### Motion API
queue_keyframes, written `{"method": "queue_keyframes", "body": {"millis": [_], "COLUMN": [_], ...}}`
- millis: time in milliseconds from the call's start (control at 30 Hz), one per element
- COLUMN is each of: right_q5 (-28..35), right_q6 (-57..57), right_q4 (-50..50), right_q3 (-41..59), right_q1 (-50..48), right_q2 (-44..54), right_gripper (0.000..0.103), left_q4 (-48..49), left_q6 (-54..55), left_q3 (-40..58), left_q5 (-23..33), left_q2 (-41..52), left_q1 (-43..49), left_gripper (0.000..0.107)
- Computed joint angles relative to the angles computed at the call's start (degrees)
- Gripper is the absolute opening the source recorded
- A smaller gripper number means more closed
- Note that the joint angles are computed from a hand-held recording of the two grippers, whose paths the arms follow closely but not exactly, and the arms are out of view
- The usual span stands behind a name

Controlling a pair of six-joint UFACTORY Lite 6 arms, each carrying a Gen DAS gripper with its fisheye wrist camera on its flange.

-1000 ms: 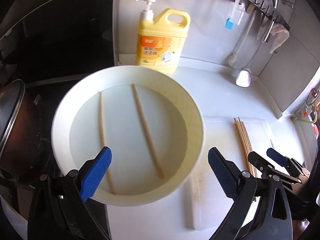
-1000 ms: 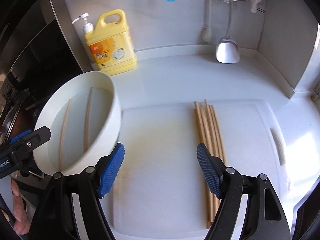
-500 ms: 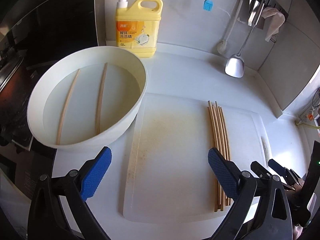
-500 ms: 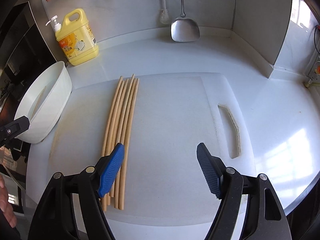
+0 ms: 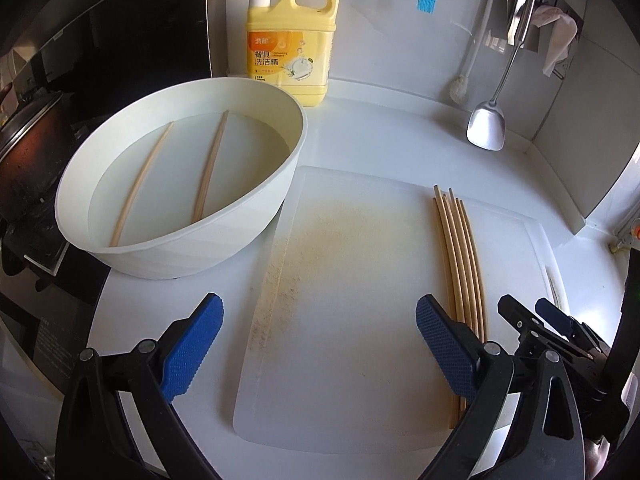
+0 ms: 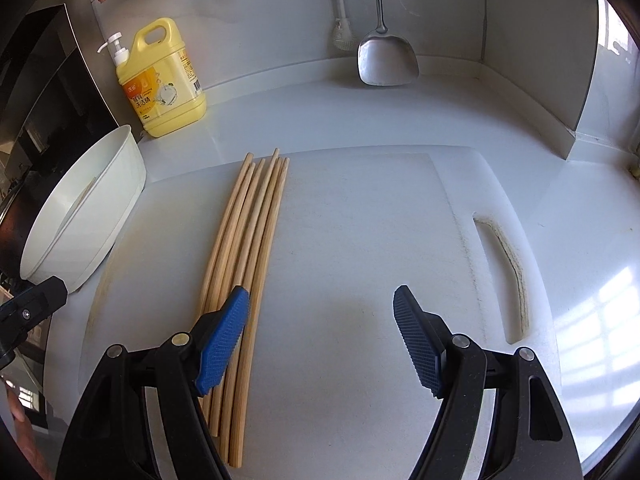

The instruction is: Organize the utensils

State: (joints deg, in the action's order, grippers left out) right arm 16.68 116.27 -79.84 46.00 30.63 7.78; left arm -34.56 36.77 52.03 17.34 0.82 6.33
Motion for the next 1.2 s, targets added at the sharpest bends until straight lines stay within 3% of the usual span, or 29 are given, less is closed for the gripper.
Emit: {"method": "queue_keyframes", "body": {"millis": [133,300,567,767,1200], "right_q5": [1.09,2.43,4.36,9.94,5.33], "right_q6": [9.74,11.15,6.67,1.59,7.57], "right_q4": [-9.23,-10.51,-7.1,-3.43,-10.97], "right_q3": [-0.24,0.49,1.91,2.03,-1.82], "right_q1": [0.86,1.5,2.96,4.65,0.03], "right_q2": [1.4,3.14,4.94,4.95,2.26], "right_gripper": [0.071,0.071,0.071,0.071,0.071], "left_q4": [-11.85,-17.27,-19.91,-19.06,-20.37], "left_q6": [11.96,17.08,19.17,17.59,16.76], "left_q3": [-2.39,-2.89,-4.06,-3.93,-0.45], "left_q5": [-3.46,-4.36,-4.66,-4.79,-7.49], "left_q2": [0.9,2.23,1.84,2.08,7.1], "left_q1": [-0.42,-0.79,-1.36,-2.12,-10.62], "left_gripper": [0.095,0.095,0.095,0.095,0.095]}}
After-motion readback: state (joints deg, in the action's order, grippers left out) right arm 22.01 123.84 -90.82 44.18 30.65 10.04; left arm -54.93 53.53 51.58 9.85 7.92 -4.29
